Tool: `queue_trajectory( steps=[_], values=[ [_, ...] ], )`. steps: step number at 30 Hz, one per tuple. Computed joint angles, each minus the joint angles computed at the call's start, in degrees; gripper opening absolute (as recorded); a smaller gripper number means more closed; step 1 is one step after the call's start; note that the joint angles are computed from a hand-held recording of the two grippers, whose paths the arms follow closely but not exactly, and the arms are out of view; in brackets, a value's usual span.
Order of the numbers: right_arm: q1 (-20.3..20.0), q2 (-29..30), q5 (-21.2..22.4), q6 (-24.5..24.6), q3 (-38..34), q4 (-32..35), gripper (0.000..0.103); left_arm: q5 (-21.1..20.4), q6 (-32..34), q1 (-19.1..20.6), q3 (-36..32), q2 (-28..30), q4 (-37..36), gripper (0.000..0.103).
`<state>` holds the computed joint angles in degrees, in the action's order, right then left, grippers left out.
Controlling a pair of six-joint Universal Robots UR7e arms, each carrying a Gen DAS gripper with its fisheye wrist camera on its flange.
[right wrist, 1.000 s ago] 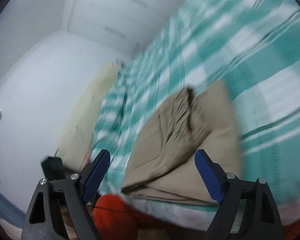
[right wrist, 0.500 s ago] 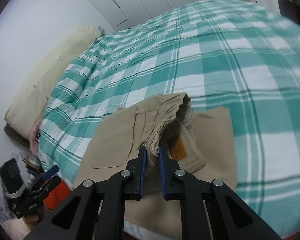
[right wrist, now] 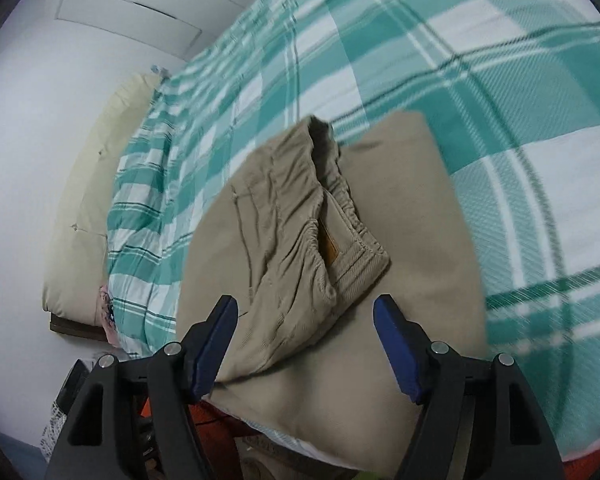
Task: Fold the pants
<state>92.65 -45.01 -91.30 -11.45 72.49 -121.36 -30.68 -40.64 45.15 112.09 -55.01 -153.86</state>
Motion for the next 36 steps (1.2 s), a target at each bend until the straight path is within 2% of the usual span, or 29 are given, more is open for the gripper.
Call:
queue_trajectory(
  steps=[3, 6, 7, 8, 10, 15, 18, 20, 23, 24, 27, 29, 30, 31, 33, 34, 36],
  values=[
    [0.4, 3.2, -2.2, 1.1, -3.7, 2.0, 0.072, 0.9, -1.6, -0.3, 1.0, -1.0, 0.0, 0.082],
    [0.5, 4.9, -2.9, -0.4, -4.7, 0.6, 0.069, 2.9, -4.3, -0.7, 2.4, -2.7, 0.3, 0.082],
    [0.4, 4.8, -2.4, -0.3, -4.2, -0.5, 0.050, 3.6, -5.2, -0.9, 2.9, -3.2, 0.4, 0.082],
    [0.2, 4.6, -1.9, -0.4, -4.0, -0.6, 0.044, 4.7, -6.5, -1.1, 3.6, -4.1, 0.5, 0.082],
    [-0.7, 3.3, 2.7, -1.0, -3.0, -0.1, 0.027, 6.6, -9.7, -1.6, 5.5, -6.3, -0.2, 0.082],
    [0.0, -1.5, 9.5, -2.3, 0.5, -3.2, 0.023, 7.0, -15.8, -1.5, 9.4, -10.9, -2.5, 0.082],
    [-0.2, -5.5, 11.4, -2.0, 3.9, -5.8, 0.023, 5.6, -13.1, -1.7, 9.6, -10.7, -4.9, 0.082],
    [-1.0, -8.0, 9.2, -1.8, 7.0, -8.9, 0.023, 4.2, -10.2, -1.5, 8.7, -9.5, -5.4, 0.083],
    [-2.0, -9.3, -0.7, -3.2, 10.5, -11.9, 0.023, 1.6, -7.3, -0.8, 6.3, -7.4, -3.3, 0.083],
    [-2.5, -9.2, -2.8, -4.1, 11.5, -12.9, 0.023, 1.0, -7.2, -0.5, 5.4, -6.7, -1.8, 0.083],
    [-3.7, -10.3, -1.1, -4.2, 14.6, -17.1, 0.027, 0.4, -5.6, -0.6, 4.1, -5.5, 0.2, 0.083],
    [-2.7, -10.0, -2.8, -4.8, 14.1, -17.3, 0.036, 1.4, -5.2, -1.1, 3.6, -4.9, 2.1, 0.083],
    [-2.0, -9.8, -4.6, -5.6, 13.6, -17.2, 0.044, 2.1, -5.9, -1.3, 3.4, -4.9, 3.6, 0.083],
    [-1.1, -9.7, -7.1, -6.5, 13.5, -18.1, 0.048, 2.4, -6.7, -1.3, 3.2, -4.9, 4.9, 0.084],
    [0.9, -10.1, -12.6, -9.1, 14.8, -23.7, 0.048, 2.8, -9.4, -1.2, 2.6, -5.0, 8.6, 0.084],
    [2.3, -10.3, -15.7, -11.9, 15.9, -28.7, 0.048, 3.0, -10.8, -1.1, 2.2, -4.9, 10.7, 0.084],
    [4.1, -10.4, -17.1, -17.4, 17.3, -34.9, 0.048, 3.5, -12.7, -1.0, 1.7, -4.9, 13.4, 0.084]
  ],
)
